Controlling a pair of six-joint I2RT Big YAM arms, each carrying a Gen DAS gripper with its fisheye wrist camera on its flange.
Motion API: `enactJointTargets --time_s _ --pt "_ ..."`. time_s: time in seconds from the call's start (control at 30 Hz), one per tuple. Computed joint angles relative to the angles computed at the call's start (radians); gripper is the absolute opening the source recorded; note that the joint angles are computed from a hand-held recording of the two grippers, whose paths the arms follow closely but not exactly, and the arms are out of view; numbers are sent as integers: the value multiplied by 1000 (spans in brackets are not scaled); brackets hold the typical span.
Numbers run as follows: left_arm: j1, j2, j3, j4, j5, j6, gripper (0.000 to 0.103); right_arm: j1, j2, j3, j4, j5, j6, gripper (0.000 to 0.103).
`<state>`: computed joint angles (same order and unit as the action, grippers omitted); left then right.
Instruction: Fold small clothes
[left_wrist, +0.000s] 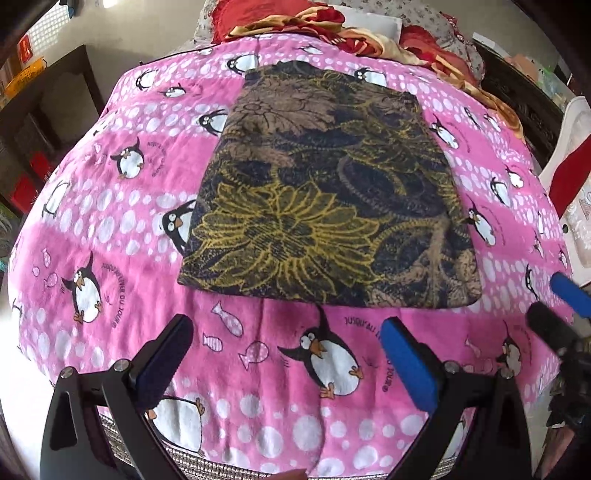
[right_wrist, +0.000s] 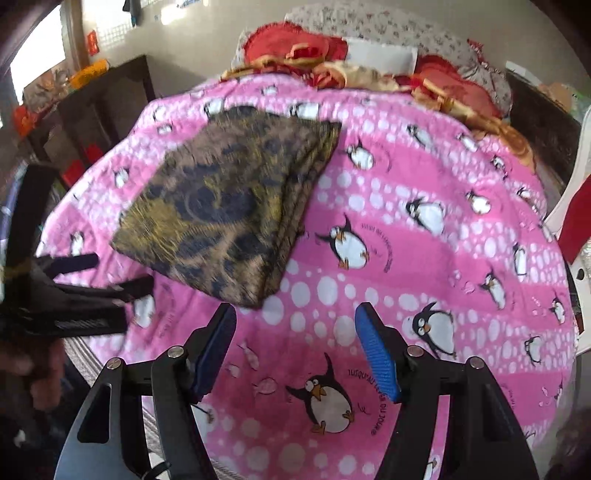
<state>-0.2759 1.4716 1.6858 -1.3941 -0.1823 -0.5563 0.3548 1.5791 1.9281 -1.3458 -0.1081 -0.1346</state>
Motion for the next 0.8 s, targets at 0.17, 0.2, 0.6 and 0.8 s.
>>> enactJointTargets --time_s 0.17,0.2,0.6,0.8 --pt "1 0 13 -5 -9 9 103 19 4 27 30 4 32 69" --pt "4 2 14 -5 -6 9 103 20 7 30 29 1 32 69" --pt "-8 6 20 1 6 14 103 15 -2 -3 26 -17 42 69" --pt "-24 -5 14 40 -14 35 103 12 2 2 27 -14 43 69"
